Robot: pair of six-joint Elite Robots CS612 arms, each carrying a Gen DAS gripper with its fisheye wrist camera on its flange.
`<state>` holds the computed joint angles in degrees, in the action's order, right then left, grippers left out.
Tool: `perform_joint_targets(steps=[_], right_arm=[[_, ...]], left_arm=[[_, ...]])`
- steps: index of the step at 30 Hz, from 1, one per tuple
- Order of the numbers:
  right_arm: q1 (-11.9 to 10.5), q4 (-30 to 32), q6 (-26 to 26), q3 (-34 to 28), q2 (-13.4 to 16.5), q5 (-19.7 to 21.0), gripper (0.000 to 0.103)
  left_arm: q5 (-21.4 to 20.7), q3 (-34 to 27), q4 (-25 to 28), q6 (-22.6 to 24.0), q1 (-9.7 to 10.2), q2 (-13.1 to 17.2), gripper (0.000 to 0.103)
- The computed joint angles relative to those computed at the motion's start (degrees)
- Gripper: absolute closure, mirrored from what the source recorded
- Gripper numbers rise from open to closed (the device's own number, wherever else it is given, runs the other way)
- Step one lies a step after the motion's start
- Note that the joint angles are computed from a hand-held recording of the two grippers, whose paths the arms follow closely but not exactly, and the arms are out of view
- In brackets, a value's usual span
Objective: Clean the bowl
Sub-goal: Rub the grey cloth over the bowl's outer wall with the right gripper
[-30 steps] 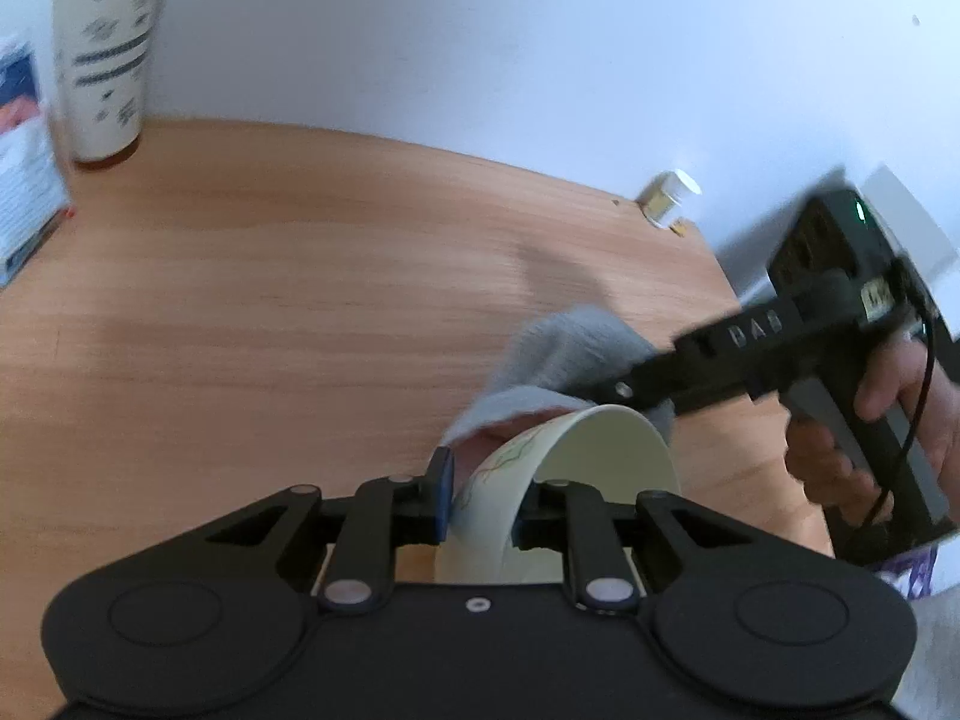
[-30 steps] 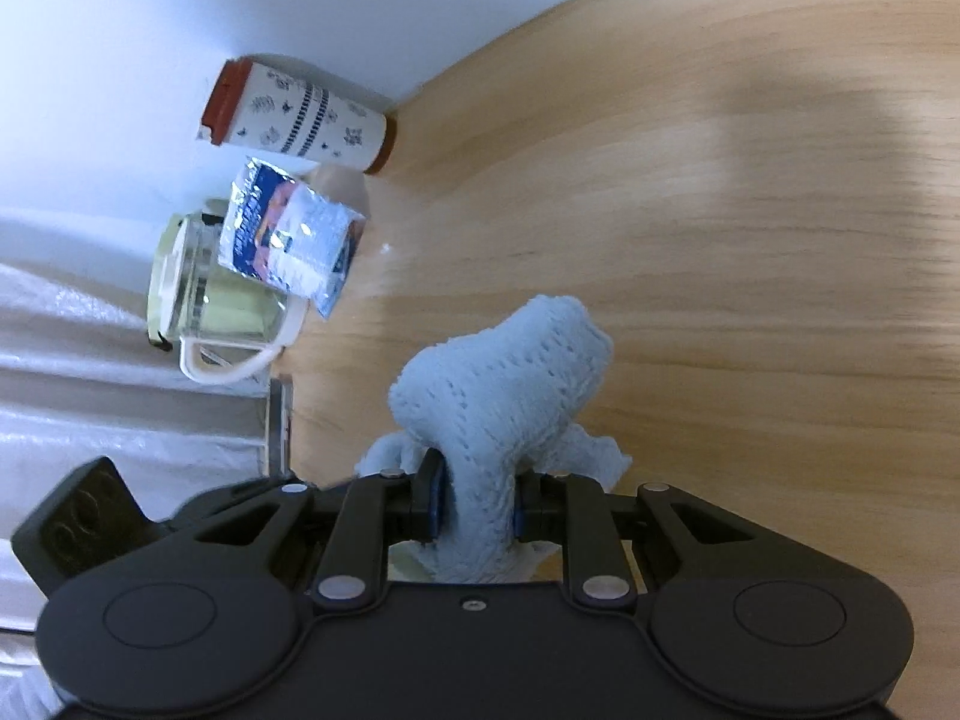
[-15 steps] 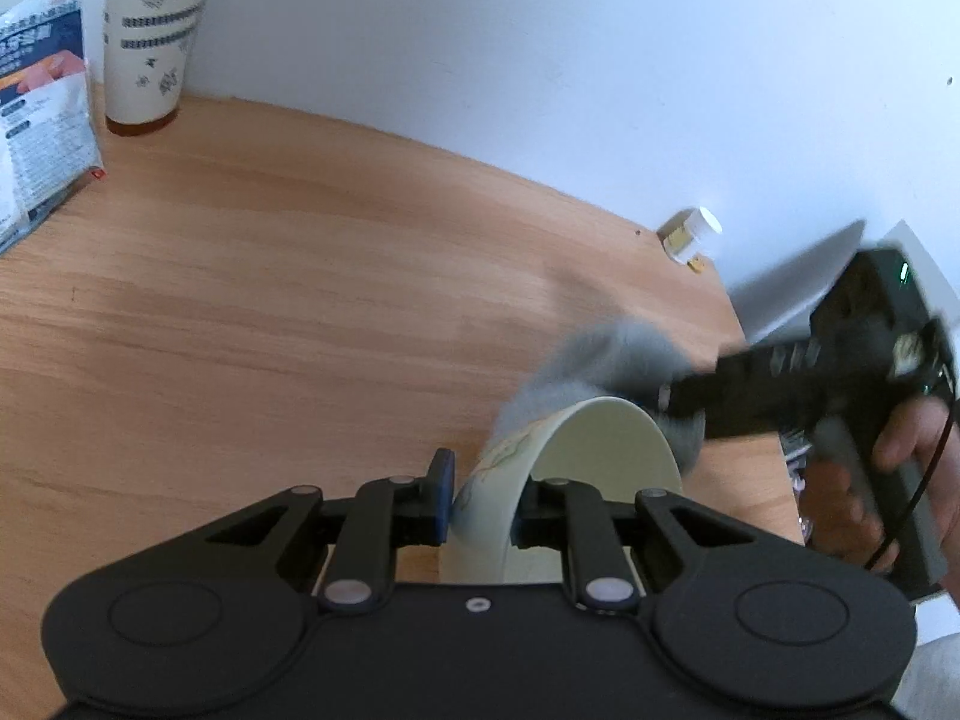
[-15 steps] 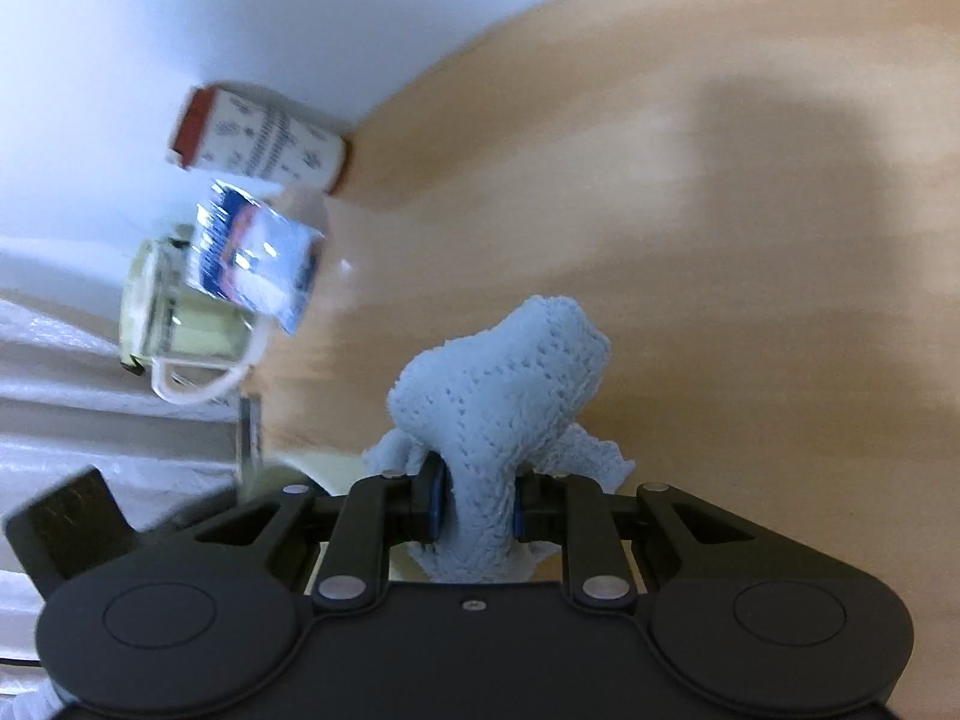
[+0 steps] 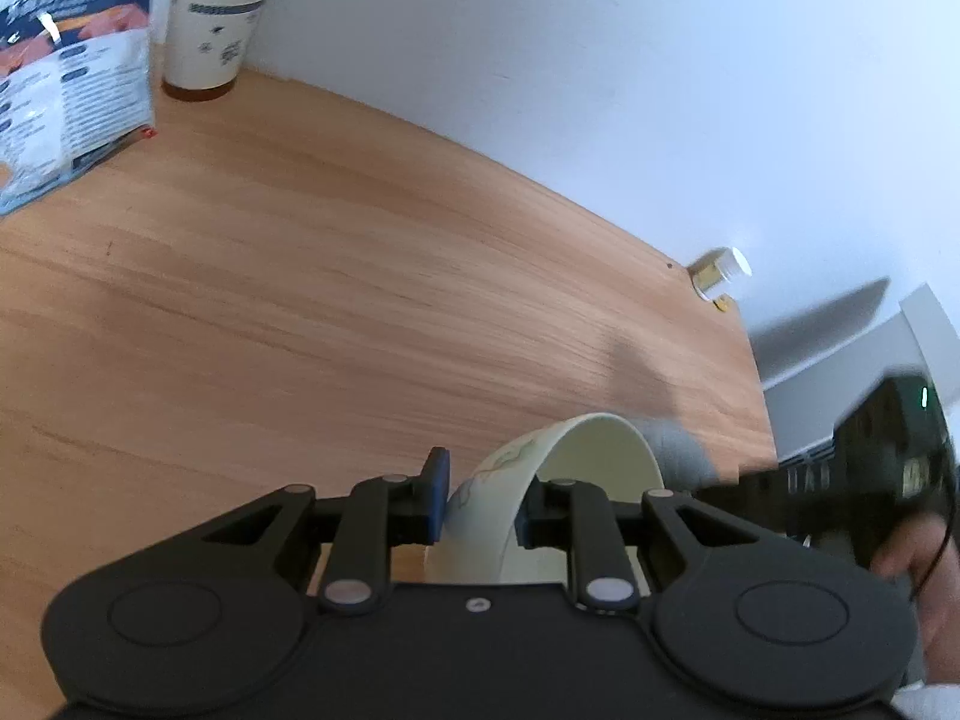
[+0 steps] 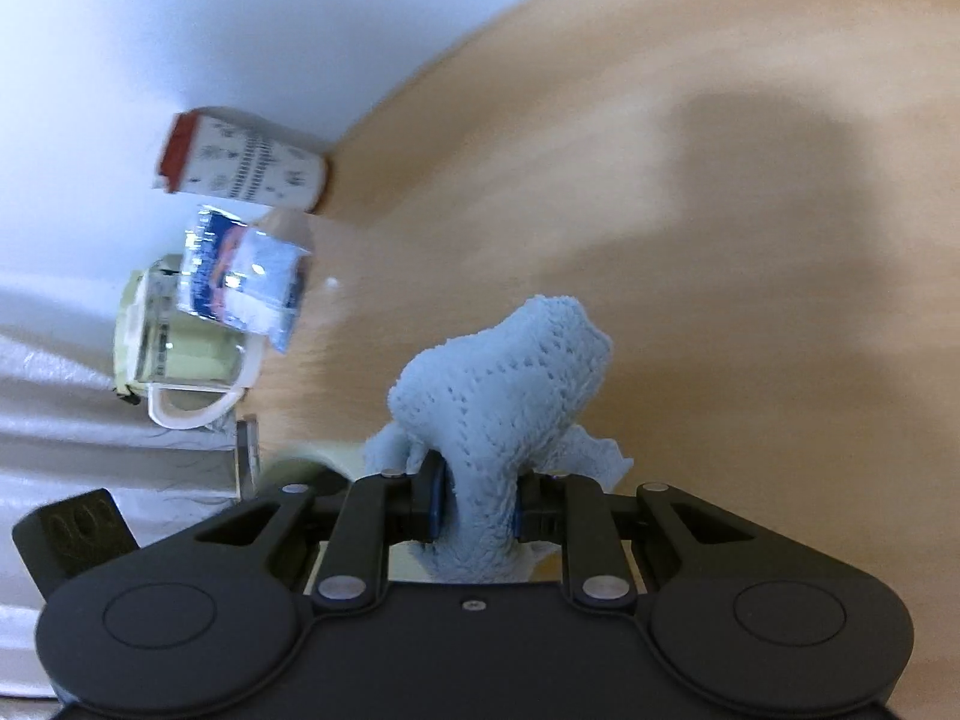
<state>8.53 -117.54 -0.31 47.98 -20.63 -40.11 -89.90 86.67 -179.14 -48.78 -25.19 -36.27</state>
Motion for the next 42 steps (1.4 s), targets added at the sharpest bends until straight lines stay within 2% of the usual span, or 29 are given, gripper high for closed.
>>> perform_joint_targets(steps=[4,6,10,13,17,23,29,33,39,42], right_arm=[[-0.3,-2.1,4.9,2.6,-0.7,0.6,0.080],[-0.3,-3.9,8.0,2.2,-0.2,1.0,0.080],[0.0,-6.9,12.9,-0.5,1.4,2.9,0.080],[0.5,-5.4,10.9,-3.2,2.4,4.1,0.079],[1.2,-1.9,4.6,-5.6,2.8,3.6,0.079],[0.1,1.7,6.1,-4.8,3.0,2.6,0.079],[-0.8,6.6,5.5,-1.1,1.9,3.9,0.079],[-1.2,2.1,11.7,1.2,1.5,6.3,0.079],[-1.4,-4.8,20.2,-1.1,2.9,8.3,0.079],[-1.2,-6.5,21.5,-2.4,3.5,9.9,0.079]], left_arm=[[-0.2,-0.2,-0.2,0.5,-0.06,0.2,0.084],[-0.7,-0.3,-0.6,0.8,-0.01,0.3,0.084],[-2.1,-1.2,0.1,4.2,-0.19,0.5,0.084],[-2.5,-1.6,1.3,5.8,-0.32,0.5,0.084],[-2.7,-1.6,1.1,5.3,-0.19,0.5,0.083],[-1.9,-1.2,-1.0,2.6,0.03,0.7,0.083],[-1.5,-1.3,-1.2,1.5,0.00,0.8,0.083],[-1.5,-1.4,-1.6,0.8,0.01,1.0,0.084],[-1.7,-1.3,-1.1,1.3,-0.07,0.9,0.084],[-1.1,-1.4,-0.7,1.4,-0.17,0.9,0.083]])
